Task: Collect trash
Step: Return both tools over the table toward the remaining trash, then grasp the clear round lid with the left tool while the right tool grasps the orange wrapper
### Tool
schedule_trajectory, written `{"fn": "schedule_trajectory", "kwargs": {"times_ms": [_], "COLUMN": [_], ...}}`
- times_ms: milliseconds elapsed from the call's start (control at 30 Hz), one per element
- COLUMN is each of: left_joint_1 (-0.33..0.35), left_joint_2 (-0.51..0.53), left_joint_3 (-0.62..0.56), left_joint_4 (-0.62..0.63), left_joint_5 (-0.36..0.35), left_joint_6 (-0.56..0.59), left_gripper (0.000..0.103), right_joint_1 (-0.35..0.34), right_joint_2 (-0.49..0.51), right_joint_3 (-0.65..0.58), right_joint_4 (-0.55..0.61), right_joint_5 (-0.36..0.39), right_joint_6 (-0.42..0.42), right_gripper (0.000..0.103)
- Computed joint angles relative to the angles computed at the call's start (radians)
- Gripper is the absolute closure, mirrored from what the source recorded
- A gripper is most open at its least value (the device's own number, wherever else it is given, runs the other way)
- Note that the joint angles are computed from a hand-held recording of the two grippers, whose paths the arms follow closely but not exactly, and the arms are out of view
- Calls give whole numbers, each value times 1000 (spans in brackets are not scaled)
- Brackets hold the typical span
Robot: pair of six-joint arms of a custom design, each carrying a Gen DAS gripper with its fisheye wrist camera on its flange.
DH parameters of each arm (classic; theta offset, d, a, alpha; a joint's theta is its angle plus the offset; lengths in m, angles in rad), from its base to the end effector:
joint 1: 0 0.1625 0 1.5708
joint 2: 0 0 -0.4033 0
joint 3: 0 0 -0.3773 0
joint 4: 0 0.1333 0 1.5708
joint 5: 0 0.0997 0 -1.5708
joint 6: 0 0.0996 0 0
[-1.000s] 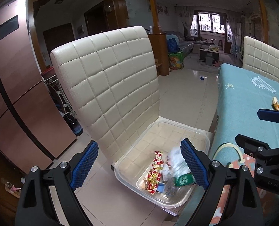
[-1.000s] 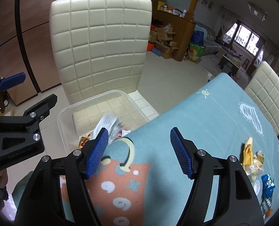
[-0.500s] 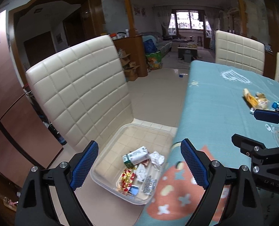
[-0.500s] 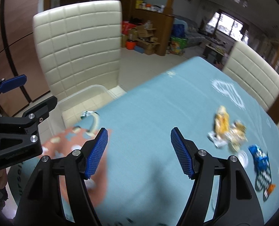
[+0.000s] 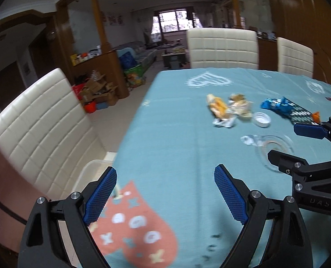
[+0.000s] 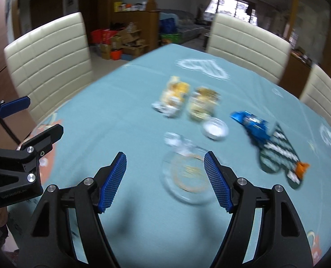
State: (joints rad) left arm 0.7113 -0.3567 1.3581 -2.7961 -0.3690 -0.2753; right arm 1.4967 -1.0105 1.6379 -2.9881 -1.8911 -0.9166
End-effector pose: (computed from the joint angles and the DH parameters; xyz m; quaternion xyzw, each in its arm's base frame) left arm -0.3724 -0.6195 -0.0273 0.1755 0.8031 -0.3797 0.4243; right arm 0.0530 -0.6628 0.2869 0.3166 -0.8566 0.2642 0.3101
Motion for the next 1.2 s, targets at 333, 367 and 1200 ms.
{"fn": "schedule_trajectory", "kwargs": {"times_ms": [333, 367, 1200], "left_joint_1": [-20, -19, 50], "left_joint_2": [152, 164, 428], "left_joint_3": [-231, -251, -764], "left_joint_4": [63, 80, 473], "left_joint_5": [-128, -138, -260], "left_joint_6": [100, 99, 29], "left_gripper": [16, 16, 18], "right_joint_1": [-98, -108, -213], "right_joint_2": [-63, -66, 75], "right_joint_3": [-41, -52, -403], "right_joint_4": [25, 29, 221], "right_joint_5": [12, 12, -44], "right_joint_6": [37, 41, 185], "right_gripper": [31, 30, 11]}}
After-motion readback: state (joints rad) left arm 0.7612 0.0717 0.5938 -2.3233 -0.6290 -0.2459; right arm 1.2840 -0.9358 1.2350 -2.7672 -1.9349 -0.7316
